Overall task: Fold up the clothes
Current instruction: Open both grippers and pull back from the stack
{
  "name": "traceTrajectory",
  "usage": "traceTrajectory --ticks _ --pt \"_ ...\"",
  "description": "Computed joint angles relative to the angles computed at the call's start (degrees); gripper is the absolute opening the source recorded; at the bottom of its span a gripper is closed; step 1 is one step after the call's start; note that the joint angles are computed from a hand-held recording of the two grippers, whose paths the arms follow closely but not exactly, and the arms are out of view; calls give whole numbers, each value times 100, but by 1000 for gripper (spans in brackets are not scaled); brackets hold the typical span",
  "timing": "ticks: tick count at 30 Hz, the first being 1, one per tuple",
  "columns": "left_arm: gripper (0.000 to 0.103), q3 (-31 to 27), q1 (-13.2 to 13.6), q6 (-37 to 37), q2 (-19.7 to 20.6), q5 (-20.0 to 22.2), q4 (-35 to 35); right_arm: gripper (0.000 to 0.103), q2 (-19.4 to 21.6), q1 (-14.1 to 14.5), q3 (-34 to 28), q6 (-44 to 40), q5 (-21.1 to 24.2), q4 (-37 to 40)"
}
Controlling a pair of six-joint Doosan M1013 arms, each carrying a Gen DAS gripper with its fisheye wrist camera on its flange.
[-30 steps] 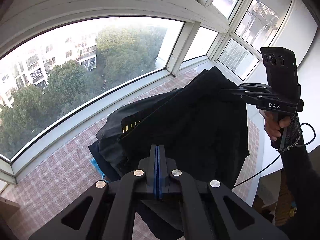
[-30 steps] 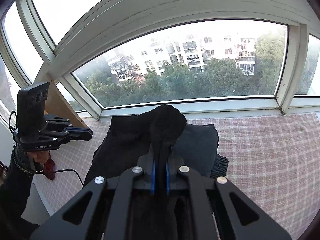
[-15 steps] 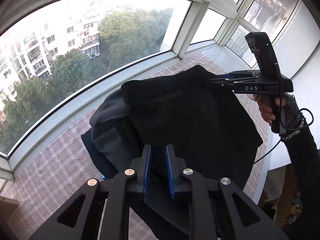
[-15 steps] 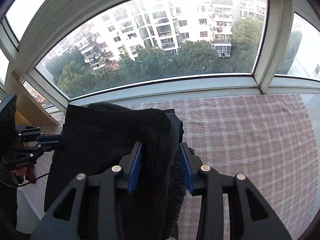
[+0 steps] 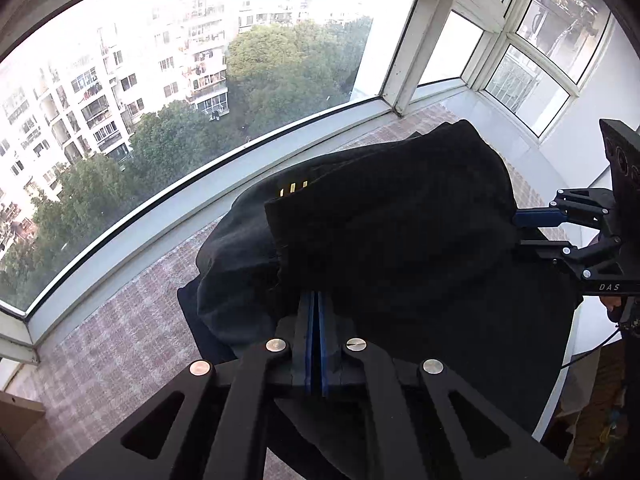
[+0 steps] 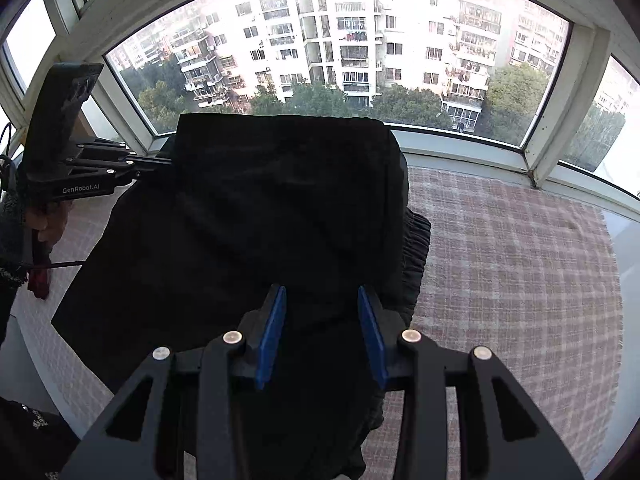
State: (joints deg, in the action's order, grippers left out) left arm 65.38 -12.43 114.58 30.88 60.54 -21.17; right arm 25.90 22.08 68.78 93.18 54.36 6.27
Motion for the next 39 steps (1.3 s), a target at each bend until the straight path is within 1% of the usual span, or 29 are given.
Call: traceTrajectory --ticks 1,2,3,5,6,8,9,10,11,12,14,16,20,22,23,24,25,26,27,28,29,32,35,37,39 --pt "2 -7 23 -4 -3 11 -40 37 -70 7 48 18 -94 65" --pt "3 79 35 99 -91 -22 -125 37 -157 24 119 -18 -227 133" --pt "6 188 44 235 -203 -65 -223 37 -240 53 196 -48 -340 172" --pt "19 395 62 506 -421 -136 -424 38 -374 127 342 -105 -487 218" --pt "20 492 71 642 -528 -165 -525 40 -418 161 414 -109 -516 193" --pt "23 807 79 954 -756 -168 -756 40 -452 226 538 -43 -512 78" --pt "23 918 76 1061 -811 -96 -820 40 -432 260 563 14 -472 -11" --pt "24 1014 71 1151 -849 -4 -866 40 -370 289 545 137 -385 -152" --pt "28 1108 65 1239 -885 89 -909 40 -301 318 501 347 -246 -319" --pt "29 1181 36 1180 -896 49 -761 40 -259 338 469 553 -154 -427" --pt "30 1311 -37 958 -898 -101 -347 40 -285 362 519 875 -186 -492" --pt "31 1394 -12 808 -913 -151 -341 40 -459 381 707 1221 -302 -587" --pt "31 1723 7 580 -1279 -546 -143 41 -783 480 1030 2090 -504 -987" --pt "32 1906 47 537 -1501 -662 -195 42 -935 586 1198 2422 -686 -1145" --pt "37 2040 35 498 -1653 -813 -134 42 -997 673 1269 2619 -755 -1326" --pt "39 2202 -1 441 -1822 -1058 -12 44 -1042 789 1327 2874 -779 -1627" --pt "48 2366 -45 364 -1992 -1321 136 45 -1084 907 1380 3131 -788 -1932" --pt "54 2539 -90 267 -2159 -1571 246 46 -1118 1021 1425 3362 -777 -2201" --pt "62 2711 -138 152 -2325 -1814 356 47 -1150 1117 1466 3525 -768 -2352" --pt "66 2844 -173 82 -2449 -1967 403 47 -1185 1195 1511 3650 -783 -2418" --pt "67 2966 -205 22 -2562 -2092 433 47 -1217 1263 1556 3752 -809 -2449" --pt "70 3200 -218 -132 -2751 -2258 475 47 -1248 1472 1604 4035 -755 -2696" --pt "73 3444 -209 -214 -2942 -2276 515 47 -1254 1674 1632 4395 -565 -3131" --pt "73 3562 -175 -258 -3043 -2287 601 47 -1282 1802 1622 4567 -437 -3238" --pt "74 3656 -171 -389 -3122 -2322 753 47 -1331 1901 1666 4741 -403 -3286"
